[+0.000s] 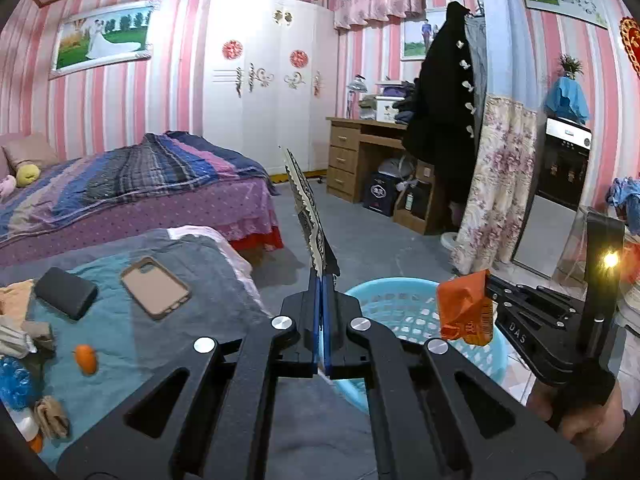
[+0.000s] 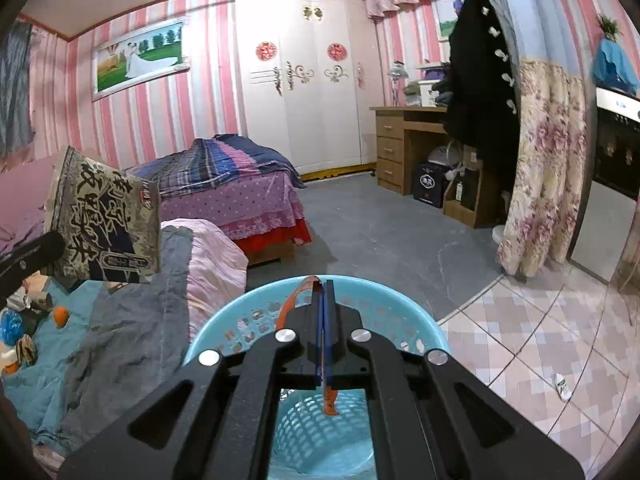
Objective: Collect trash
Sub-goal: 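Drop orange cloth into blue basket with right tool while left tool drops snack bag there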
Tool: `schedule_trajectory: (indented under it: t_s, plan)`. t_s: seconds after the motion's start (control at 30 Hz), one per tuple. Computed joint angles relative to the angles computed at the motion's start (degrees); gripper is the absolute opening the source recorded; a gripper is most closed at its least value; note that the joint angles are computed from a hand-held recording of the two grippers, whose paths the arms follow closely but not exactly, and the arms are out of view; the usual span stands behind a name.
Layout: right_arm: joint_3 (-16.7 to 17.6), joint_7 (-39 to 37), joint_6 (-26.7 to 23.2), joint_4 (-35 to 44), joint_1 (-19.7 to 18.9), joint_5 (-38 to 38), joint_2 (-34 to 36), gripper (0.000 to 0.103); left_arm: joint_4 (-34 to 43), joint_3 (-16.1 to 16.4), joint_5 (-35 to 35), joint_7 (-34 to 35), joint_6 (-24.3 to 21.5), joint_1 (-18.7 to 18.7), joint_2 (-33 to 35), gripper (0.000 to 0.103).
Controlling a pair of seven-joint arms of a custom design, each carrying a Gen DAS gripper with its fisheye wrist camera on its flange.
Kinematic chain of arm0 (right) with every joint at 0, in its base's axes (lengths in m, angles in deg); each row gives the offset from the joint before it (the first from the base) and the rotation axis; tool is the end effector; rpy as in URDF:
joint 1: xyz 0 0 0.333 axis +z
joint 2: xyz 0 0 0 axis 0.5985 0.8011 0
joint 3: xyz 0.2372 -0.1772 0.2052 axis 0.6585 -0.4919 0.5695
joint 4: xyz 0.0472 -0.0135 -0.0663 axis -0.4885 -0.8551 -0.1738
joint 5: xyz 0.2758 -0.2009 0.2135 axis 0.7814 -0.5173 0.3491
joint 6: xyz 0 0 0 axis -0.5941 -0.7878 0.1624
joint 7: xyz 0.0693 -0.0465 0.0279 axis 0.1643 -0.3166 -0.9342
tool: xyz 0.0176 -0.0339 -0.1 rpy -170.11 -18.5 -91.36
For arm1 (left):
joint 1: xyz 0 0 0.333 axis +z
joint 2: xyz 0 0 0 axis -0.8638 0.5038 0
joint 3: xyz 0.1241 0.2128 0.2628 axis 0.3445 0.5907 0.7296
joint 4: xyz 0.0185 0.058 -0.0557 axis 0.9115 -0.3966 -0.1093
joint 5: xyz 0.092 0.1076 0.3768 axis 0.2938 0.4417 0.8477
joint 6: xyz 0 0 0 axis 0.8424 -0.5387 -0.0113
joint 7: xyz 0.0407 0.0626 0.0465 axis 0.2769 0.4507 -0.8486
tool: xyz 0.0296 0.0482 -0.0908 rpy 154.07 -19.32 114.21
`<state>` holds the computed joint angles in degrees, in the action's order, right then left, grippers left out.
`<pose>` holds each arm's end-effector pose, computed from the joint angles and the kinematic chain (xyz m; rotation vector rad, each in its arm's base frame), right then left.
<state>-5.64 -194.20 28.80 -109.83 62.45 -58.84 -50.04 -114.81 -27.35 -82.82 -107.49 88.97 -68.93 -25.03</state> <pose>0.5052 0.2528 0.4073 -0.8122 2.1530 -1.3043 0.6285 -0.2675 0.4476 -0.7136 2.3057 -1.5595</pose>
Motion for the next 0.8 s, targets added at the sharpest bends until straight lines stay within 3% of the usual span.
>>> schedule_trajectory:
  t_s: [0.53,0.67,0.73,0.77,0.8]
  plan:
    - [0.1,1.2,0.9,-1.6,-0.5,0.9,-1.1,0.0,2.9,-2.3,6.5,-5.3,3.1,-2.2,3.4,0.0]
    - [-0.2,0.7,2.5,-2.1,-1.2,1.1,-1.3,0.005,3.5,-2.7,8.8,-7.6,3.0,-2.4,3.8,0.0]
    - [0.0,1.1,1.9,-2.1,-1.1,1.5,-1.3,0.033,3.7,-3.0,9.1,-7.7,3.4,-2.4,4.0,0.0]
    - [0.0,1.8,1.6,-2.3,-1.1,1.4,-1.4,0.075,3.7,-3.1,9.4,-8.2,3.3,-2.3,4.1,0.0]
    - [0.1,2.8,1.1,-2.6,-1.0,1.1,-1.6,0.079,3.8,-3.1,9.8,-8.8,3.2,-2.3,4.1,0.0]
